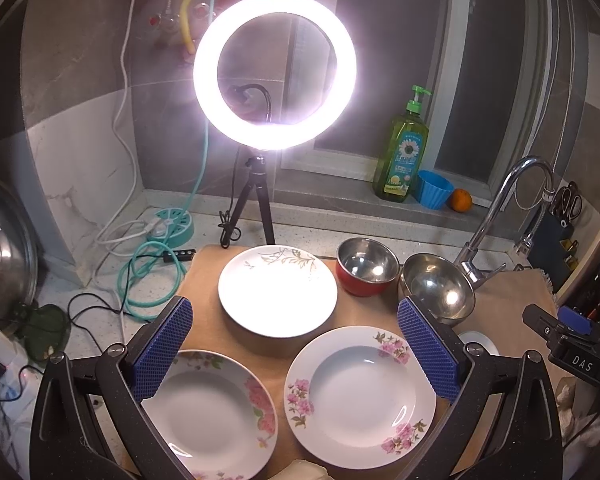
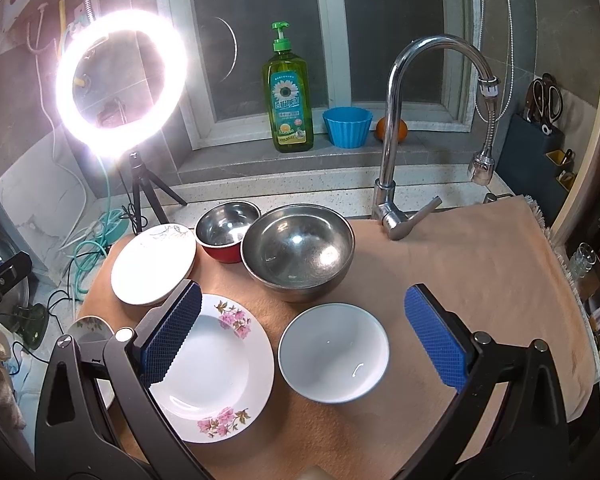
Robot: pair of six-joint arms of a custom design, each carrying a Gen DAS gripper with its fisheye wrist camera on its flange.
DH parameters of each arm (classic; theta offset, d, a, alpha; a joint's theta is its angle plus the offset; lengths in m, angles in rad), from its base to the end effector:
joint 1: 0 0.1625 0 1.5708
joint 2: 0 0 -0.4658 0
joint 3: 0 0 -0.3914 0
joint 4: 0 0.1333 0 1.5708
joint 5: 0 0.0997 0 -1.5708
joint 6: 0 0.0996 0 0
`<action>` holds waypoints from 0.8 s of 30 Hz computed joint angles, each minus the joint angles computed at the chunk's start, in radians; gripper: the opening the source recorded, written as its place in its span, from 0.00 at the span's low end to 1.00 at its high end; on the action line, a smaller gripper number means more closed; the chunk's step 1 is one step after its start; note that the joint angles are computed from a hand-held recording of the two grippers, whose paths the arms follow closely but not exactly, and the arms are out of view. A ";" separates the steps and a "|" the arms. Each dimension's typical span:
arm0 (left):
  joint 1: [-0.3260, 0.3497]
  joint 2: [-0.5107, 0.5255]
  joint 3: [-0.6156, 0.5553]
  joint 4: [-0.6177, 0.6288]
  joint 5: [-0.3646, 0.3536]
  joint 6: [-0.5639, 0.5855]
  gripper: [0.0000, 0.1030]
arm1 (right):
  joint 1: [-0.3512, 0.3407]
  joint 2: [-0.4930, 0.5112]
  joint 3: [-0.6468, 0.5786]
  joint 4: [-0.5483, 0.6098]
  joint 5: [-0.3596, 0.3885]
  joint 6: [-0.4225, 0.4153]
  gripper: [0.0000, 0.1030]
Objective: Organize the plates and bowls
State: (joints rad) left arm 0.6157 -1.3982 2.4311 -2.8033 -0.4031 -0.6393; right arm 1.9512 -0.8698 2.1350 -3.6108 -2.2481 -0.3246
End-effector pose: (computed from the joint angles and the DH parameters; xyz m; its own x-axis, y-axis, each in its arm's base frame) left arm -0.1852 -0.4065 0.2667 -0.7787 -0.1653 -0.6052 0.4181 0.5825 -0.6970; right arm 0.2677 -0.4785 0.1595 -0.7554 -0.1000 0.6475 -0.5341 0.6664 -0.5202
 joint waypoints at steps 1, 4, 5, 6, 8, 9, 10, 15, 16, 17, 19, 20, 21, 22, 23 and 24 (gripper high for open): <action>0.000 0.000 0.000 -0.002 0.000 0.000 0.99 | 0.000 0.001 0.000 0.000 0.000 0.000 1.00; -0.001 0.000 0.000 0.001 0.001 0.000 0.99 | 0.000 0.001 0.001 0.000 0.000 0.001 1.00; 0.000 -0.001 0.001 0.001 0.000 0.000 0.99 | 0.000 0.002 0.002 -0.001 0.000 0.002 1.00; 0.000 0.000 0.000 0.001 0.001 -0.001 0.99 | 0.001 0.003 0.001 0.002 -0.002 0.004 1.00; -0.001 -0.002 0.000 0.005 0.000 -0.003 0.99 | 0.003 0.004 0.000 0.008 -0.003 0.007 1.00; 0.000 -0.002 -0.001 0.007 0.000 -0.002 0.99 | 0.004 0.006 -0.001 0.008 -0.004 0.009 1.00; 0.000 -0.003 -0.001 0.008 -0.001 -0.002 0.99 | 0.004 0.007 -0.002 0.010 -0.005 0.009 1.00; 0.001 -0.001 -0.003 0.006 -0.001 0.000 0.99 | 0.005 0.008 -0.004 0.015 -0.005 0.012 1.00; 0.001 -0.002 -0.002 0.006 -0.001 0.001 0.99 | 0.005 0.008 -0.004 0.016 -0.005 0.012 1.00; 0.001 -0.001 -0.003 0.007 0.000 0.001 0.99 | 0.005 0.007 -0.004 0.016 -0.005 0.013 1.00; 0.003 0.002 -0.003 -0.001 0.000 0.008 0.99 | 0.004 0.006 -0.003 0.021 -0.004 0.016 1.00; 0.003 0.003 -0.003 -0.002 0.001 0.010 0.99 | 0.005 0.006 -0.003 0.020 -0.005 0.017 1.00; 0.003 0.004 -0.003 -0.006 0.001 0.015 0.99 | 0.004 0.006 -0.002 0.018 -0.004 0.015 1.00; 0.003 0.006 -0.002 -0.010 0.002 0.018 0.99 | 0.004 0.007 -0.002 0.017 -0.004 0.014 1.00; 0.003 0.007 -0.002 -0.012 0.003 0.020 0.99 | 0.004 0.007 -0.002 0.016 -0.004 0.014 1.00; 0.003 0.008 -0.002 -0.015 0.004 0.023 0.99 | 0.004 0.006 -0.002 0.017 -0.003 0.014 1.00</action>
